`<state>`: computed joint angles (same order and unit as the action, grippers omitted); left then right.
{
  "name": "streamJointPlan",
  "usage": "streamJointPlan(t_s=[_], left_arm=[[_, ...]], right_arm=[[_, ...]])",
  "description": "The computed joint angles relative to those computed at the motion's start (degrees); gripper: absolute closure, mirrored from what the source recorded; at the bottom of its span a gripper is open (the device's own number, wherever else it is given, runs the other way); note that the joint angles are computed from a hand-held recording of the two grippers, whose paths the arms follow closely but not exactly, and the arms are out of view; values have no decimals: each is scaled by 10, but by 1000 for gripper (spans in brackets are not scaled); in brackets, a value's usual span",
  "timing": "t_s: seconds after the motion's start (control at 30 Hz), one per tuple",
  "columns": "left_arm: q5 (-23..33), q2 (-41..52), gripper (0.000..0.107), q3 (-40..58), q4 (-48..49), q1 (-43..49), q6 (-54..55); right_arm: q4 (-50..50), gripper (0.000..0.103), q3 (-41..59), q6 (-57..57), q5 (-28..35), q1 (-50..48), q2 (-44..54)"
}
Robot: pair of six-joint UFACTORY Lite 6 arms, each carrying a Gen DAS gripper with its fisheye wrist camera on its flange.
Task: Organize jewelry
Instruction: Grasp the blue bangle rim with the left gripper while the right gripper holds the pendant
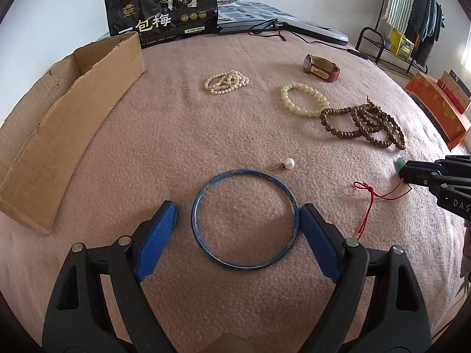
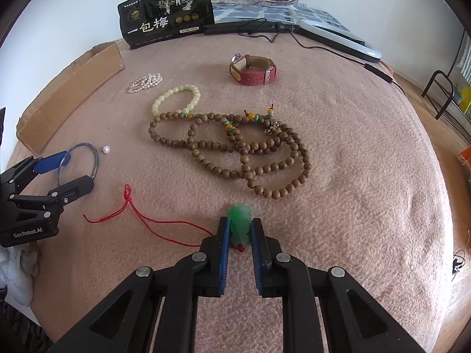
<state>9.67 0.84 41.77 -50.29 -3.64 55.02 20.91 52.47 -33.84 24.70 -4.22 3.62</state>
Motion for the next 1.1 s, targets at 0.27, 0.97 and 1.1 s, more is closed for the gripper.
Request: streamJointPlan(t_s=[0.27,0.97,1.1], left_arm=[[27,-7,33,-2,-92,28,92],[103,-103,33,7,-58,90,73],[138,-124,33,26,-43,128,64]], right_arm=[[3,90,-7,8,-3,15,-7],[59,91,47,5,68,53,-69],[41,91,94,40,83,85,-64]])
